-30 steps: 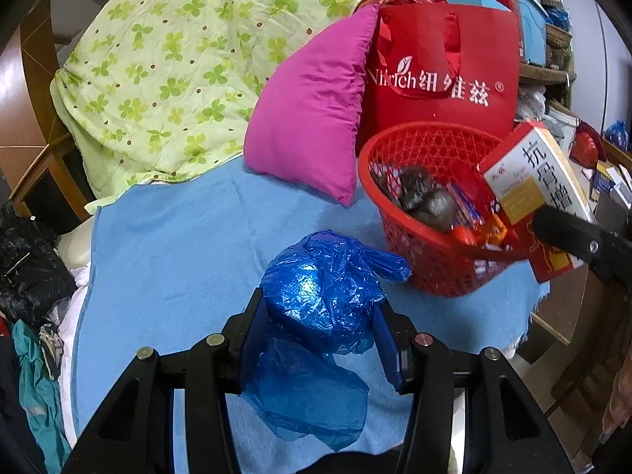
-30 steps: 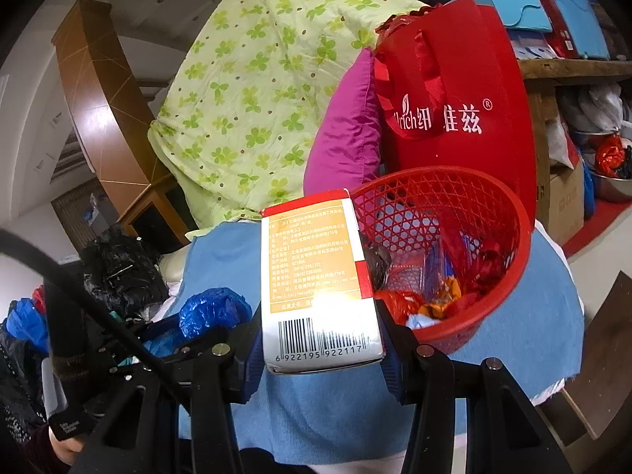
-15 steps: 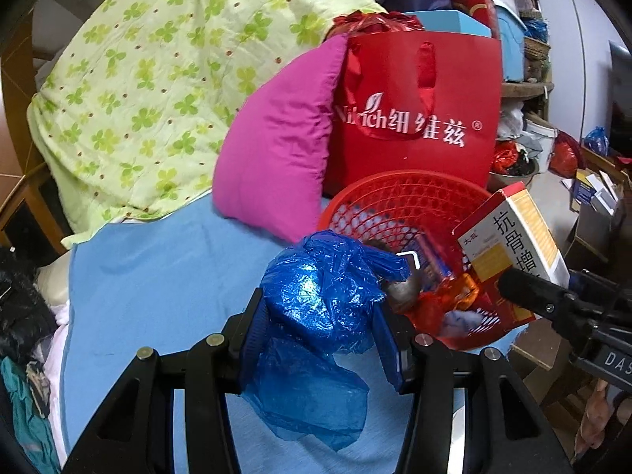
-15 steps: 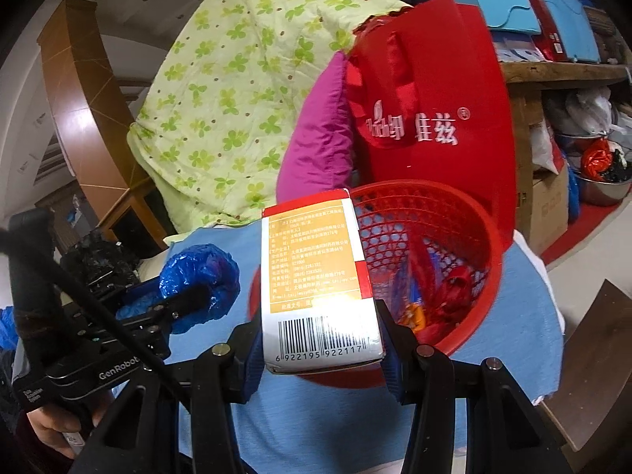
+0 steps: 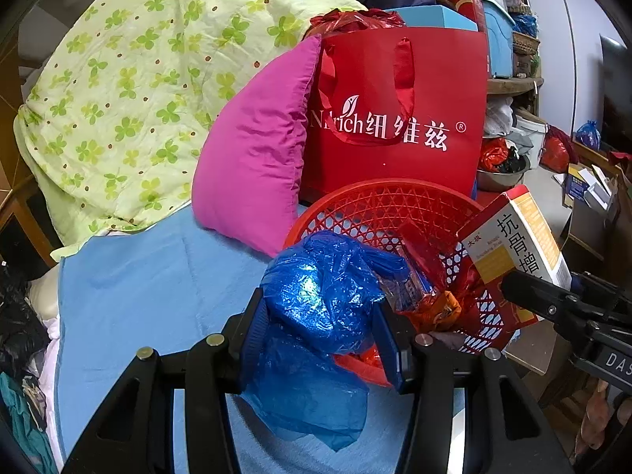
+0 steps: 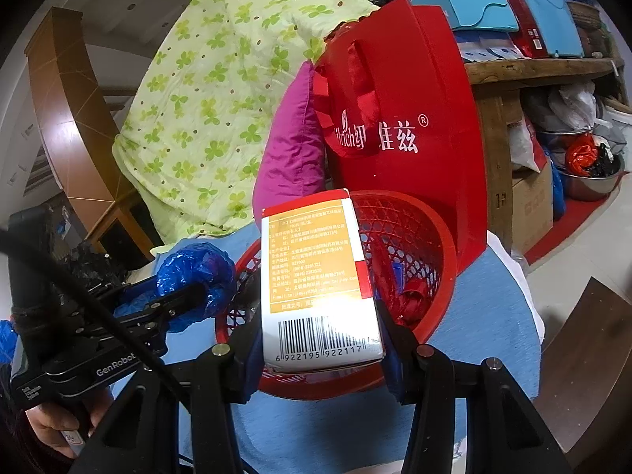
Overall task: Collect trash
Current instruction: 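Lower the blue bag in the left tool while the right tool lowers the box into the wastebasket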
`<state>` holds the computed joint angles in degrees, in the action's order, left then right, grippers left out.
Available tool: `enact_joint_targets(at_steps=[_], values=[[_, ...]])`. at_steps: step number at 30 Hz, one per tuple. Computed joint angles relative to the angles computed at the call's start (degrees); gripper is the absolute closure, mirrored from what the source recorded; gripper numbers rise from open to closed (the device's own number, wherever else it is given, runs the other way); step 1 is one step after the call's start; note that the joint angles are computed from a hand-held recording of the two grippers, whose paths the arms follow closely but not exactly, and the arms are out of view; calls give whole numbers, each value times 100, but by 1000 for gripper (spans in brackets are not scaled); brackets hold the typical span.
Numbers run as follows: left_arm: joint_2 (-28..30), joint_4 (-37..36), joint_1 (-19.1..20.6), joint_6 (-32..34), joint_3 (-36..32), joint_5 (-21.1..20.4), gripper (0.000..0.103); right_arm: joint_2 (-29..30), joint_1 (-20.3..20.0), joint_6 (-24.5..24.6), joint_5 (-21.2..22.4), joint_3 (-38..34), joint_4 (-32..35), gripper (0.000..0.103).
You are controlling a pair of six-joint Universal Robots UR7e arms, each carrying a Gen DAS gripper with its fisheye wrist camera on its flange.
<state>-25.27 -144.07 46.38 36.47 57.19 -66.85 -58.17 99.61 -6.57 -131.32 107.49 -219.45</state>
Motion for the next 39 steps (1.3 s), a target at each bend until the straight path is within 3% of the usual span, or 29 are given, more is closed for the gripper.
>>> enact_joint_targets(at_steps=[24,39], values=[[409,523,80,-212,-636,-104,50,65,-87,121,-21,-164,256,51],[862,1511,329,-492,-1751,-1112,50,157,-104,156,-117,-349,433,51]])
